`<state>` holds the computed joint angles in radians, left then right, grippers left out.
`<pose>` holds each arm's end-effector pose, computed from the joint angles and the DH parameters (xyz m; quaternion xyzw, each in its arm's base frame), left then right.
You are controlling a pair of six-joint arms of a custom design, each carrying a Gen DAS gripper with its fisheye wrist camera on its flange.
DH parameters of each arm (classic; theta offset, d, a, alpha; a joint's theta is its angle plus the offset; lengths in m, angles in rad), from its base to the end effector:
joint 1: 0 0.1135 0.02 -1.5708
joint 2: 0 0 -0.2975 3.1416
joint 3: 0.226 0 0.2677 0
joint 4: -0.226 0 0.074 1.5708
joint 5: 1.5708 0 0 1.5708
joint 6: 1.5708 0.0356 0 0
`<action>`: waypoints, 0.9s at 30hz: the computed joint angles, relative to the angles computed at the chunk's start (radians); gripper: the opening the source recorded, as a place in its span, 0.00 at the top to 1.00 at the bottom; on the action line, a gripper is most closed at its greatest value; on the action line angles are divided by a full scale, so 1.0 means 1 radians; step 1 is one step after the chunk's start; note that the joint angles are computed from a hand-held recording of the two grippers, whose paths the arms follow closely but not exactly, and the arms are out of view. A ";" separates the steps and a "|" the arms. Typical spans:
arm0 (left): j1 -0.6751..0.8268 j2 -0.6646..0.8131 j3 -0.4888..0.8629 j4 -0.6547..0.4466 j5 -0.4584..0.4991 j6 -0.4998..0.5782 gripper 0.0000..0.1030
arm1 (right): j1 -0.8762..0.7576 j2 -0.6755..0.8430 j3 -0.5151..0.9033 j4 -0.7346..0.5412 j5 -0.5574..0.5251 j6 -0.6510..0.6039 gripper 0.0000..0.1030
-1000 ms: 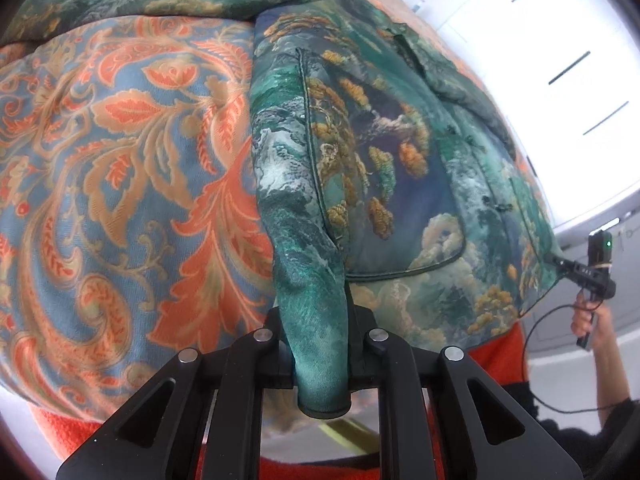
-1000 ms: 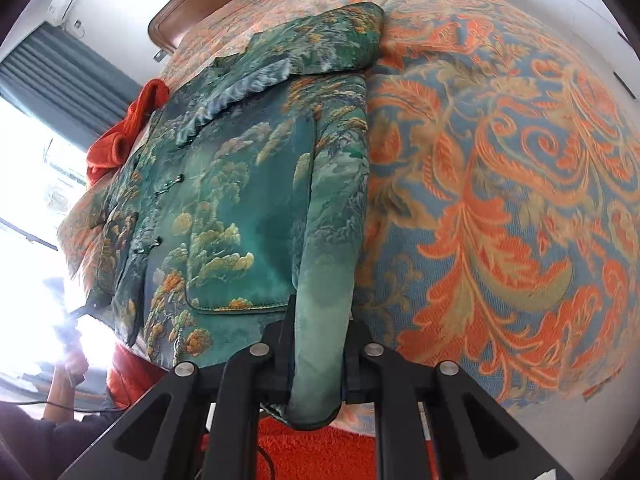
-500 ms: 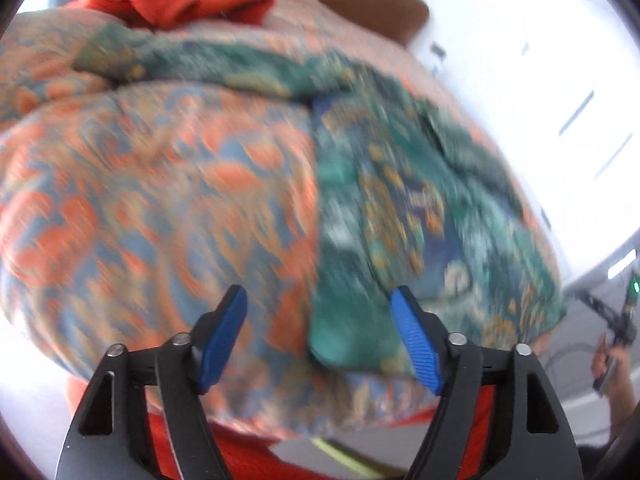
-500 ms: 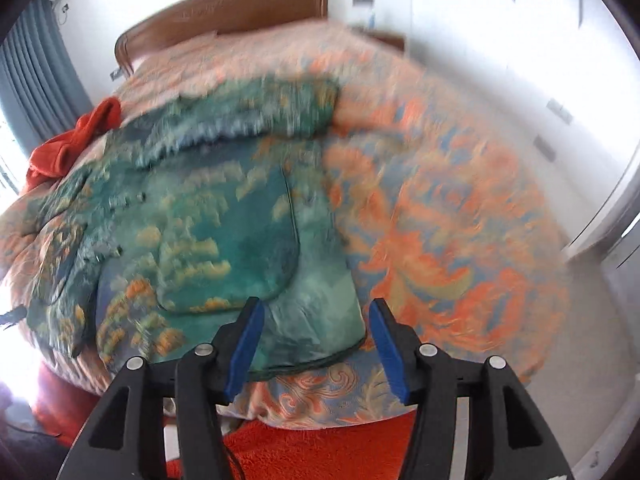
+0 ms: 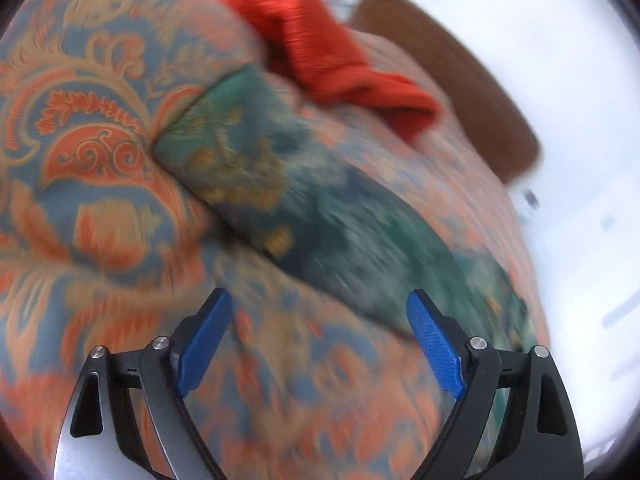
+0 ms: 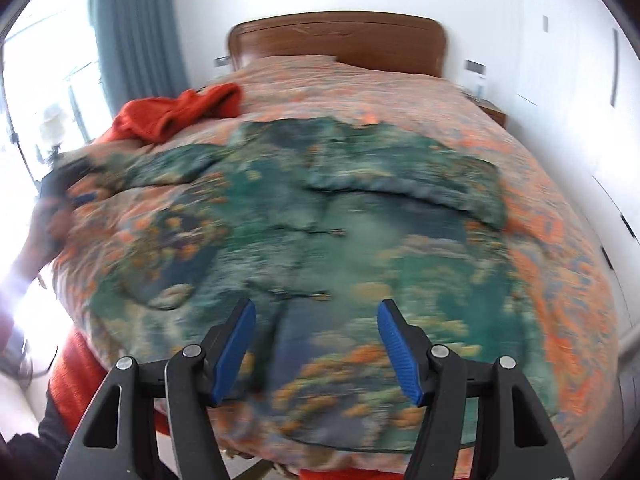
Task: Fold large clothes
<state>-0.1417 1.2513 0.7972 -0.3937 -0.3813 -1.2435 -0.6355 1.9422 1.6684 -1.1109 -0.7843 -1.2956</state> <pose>0.2574 -0.0233 0.2551 -0.5379 0.7475 -0.0853 0.3804 0.3479 -0.2253 0.2804 -0.3318 0.8589 0.1459 0.3618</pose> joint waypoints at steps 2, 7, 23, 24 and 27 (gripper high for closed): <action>0.073 0.065 0.003 0.046 0.041 -0.010 0.14 | -0.008 -0.052 -0.084 0.030 -0.006 -0.036 0.37; 0.115 0.182 0.075 0.040 0.023 -0.012 0.15 | -0.035 -0.059 -0.110 -0.008 0.004 -0.057 0.37; -0.279 0.334 0.611 -0.356 -0.561 0.337 0.92 | -0.044 0.021 -0.081 -0.058 0.010 -0.022 0.37; -0.360 0.401 0.722 -0.381 -0.641 0.452 0.91 | -0.042 0.030 -0.072 -0.063 0.006 -0.019 0.37; -0.487 0.560 0.934 -0.372 -0.752 0.719 0.91 | -0.044 0.053 -0.040 -0.089 -0.018 -0.015 0.37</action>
<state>-0.6291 1.8111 1.7312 -0.7657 -1.1337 -0.5249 -0.6799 1.9950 1.6281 -1.1998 -0.8021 -1.3107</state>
